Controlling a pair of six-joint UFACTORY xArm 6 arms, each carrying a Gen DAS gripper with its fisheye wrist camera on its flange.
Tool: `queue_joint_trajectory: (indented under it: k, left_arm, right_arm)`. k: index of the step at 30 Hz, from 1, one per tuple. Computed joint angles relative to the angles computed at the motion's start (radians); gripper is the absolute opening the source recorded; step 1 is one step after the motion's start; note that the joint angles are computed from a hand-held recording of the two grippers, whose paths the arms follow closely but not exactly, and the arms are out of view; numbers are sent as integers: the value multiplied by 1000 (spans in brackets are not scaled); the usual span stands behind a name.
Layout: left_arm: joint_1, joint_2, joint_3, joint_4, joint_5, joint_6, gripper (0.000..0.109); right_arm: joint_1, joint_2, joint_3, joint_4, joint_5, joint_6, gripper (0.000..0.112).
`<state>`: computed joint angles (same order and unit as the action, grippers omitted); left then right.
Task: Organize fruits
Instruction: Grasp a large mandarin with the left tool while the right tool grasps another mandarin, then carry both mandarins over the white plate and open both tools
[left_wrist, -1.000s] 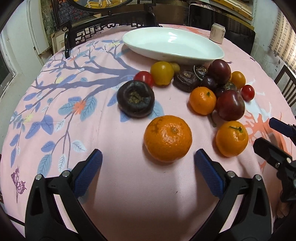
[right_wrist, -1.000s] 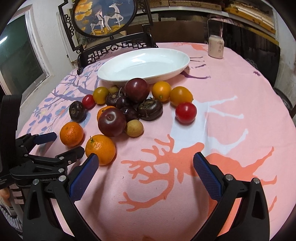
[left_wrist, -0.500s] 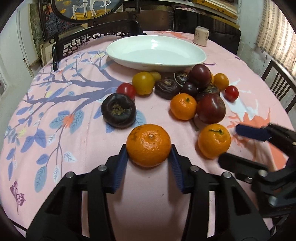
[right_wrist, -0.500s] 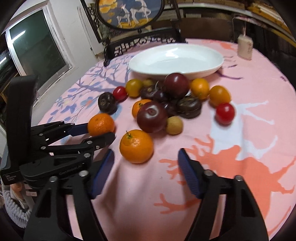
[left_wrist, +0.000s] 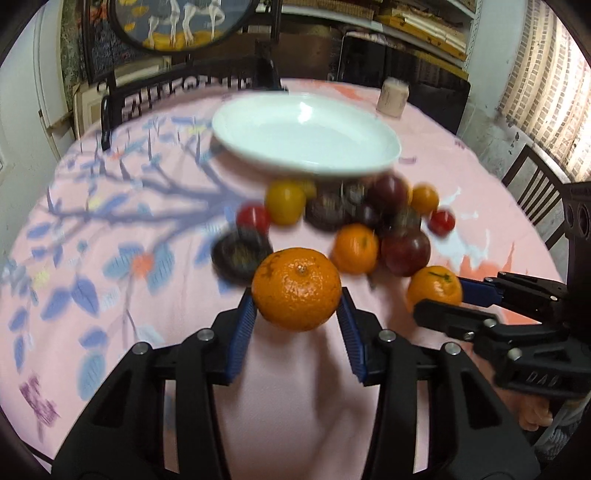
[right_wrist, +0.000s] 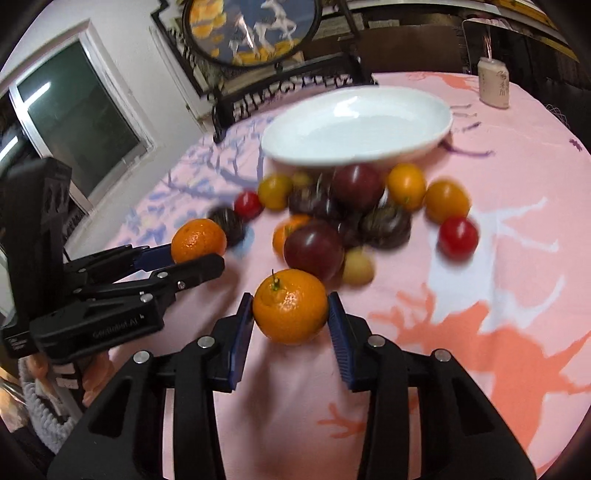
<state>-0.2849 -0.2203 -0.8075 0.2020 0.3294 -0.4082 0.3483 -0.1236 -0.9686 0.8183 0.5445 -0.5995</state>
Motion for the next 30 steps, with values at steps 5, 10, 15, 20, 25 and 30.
queue_joint_trajectory:
  k: [5, 10, 15, 20, 25, 30]
  left_arm:
    - [38, 160, -243, 48, 51, -21, 45]
    - [66, 384, -499, -42, 117, 24, 45]
    - [74, 483, -598, 14, 120, -26, 55]
    - [87, 485, -583, -27, 84, -17, 74]
    - [98, 454, -542, 124, 50, -134, 74]
    - [111, 363, -443, 402, 52, -342, 81]
  right_arm:
    - [-24, 128, -215, -92, -59, 103, 41]
    - [-36, 391, -478, -304, -89, 321, 41]
    - [-61, 528, -618, -342, -38, 365, 42]
    - [-61, 541, -609, -362, -91, 361, 62]
    - [-65, 506, -575, -282, -98, 316, 62]
    - [-73, 365, -424, -99, -88, 180, 62]
